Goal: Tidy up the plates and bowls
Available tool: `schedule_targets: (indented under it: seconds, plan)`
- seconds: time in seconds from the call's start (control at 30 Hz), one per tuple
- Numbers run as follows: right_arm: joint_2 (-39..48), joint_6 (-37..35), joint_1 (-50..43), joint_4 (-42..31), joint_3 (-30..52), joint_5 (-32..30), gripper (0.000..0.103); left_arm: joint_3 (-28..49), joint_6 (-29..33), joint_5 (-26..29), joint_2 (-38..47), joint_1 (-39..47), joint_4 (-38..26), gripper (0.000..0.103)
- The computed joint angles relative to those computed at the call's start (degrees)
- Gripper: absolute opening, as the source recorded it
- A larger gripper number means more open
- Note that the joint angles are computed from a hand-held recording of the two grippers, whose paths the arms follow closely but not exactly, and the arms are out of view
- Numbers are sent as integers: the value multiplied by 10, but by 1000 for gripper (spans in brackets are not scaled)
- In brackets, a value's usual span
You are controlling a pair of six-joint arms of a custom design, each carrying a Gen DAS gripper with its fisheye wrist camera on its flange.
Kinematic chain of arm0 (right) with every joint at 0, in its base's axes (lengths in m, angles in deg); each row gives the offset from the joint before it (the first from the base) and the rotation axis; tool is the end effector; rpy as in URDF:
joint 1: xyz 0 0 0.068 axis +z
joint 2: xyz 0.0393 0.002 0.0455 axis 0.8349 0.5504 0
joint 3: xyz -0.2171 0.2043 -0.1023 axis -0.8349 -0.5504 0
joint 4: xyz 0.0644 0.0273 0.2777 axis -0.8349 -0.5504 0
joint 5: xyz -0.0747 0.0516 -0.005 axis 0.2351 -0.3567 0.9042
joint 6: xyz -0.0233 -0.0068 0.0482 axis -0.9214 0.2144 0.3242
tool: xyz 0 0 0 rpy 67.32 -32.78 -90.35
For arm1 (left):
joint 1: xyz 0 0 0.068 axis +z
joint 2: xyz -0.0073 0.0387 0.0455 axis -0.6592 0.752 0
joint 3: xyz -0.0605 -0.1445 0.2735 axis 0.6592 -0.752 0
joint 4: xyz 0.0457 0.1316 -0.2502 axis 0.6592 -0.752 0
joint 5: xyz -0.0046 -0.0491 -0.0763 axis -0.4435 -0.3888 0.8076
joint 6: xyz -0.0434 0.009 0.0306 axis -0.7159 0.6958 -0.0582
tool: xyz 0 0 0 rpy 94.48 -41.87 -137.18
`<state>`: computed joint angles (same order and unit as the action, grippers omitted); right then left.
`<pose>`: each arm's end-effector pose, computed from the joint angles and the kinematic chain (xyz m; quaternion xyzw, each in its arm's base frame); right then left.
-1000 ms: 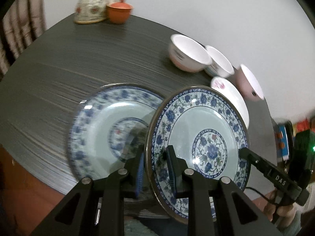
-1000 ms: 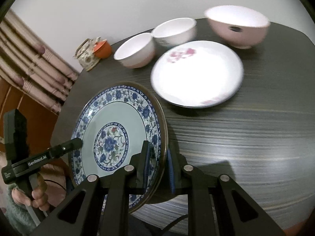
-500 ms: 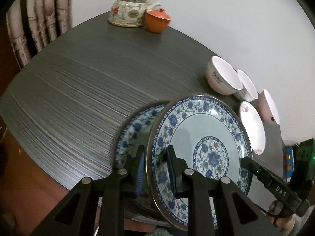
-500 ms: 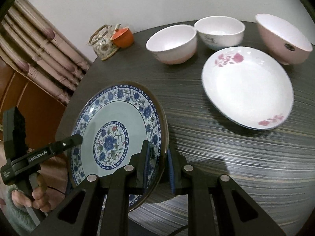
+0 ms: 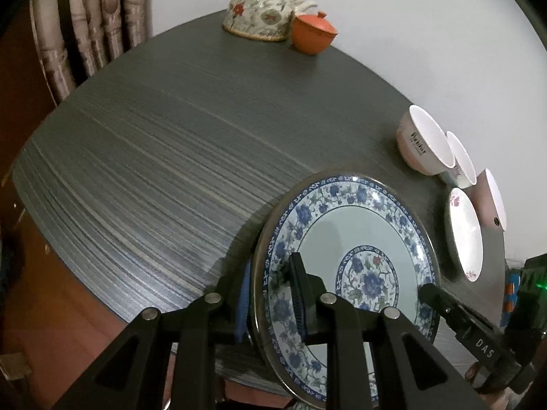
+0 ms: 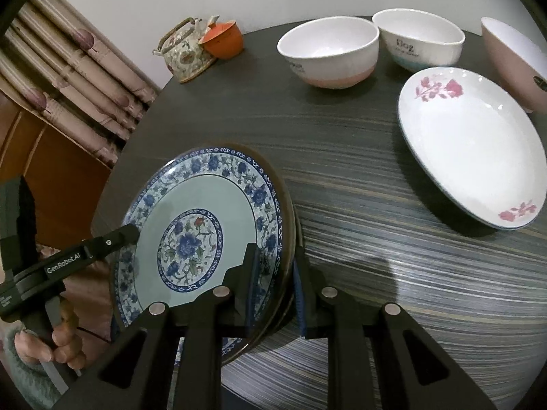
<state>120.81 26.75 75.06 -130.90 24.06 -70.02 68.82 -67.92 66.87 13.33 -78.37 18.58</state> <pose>0.3604 0.1386 0.2694 -0.2815 0.9150 0.2593 0.1274 0.2123 -0.1473 0.2689 -0.3800 0.8962 -0.0699 0.2180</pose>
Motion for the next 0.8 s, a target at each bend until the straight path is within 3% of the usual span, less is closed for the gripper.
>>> schedule_targets:
  seconds: [0.47, 0.8]
  plan:
    - [4, 10, 22, 10, 1, 23, 21, 1, -2, 15, 15, 6, -3, 22]
    - [-27, -9, 69, 44, -28, 108, 30, 13, 2, 30, 40, 9, -10, 30]
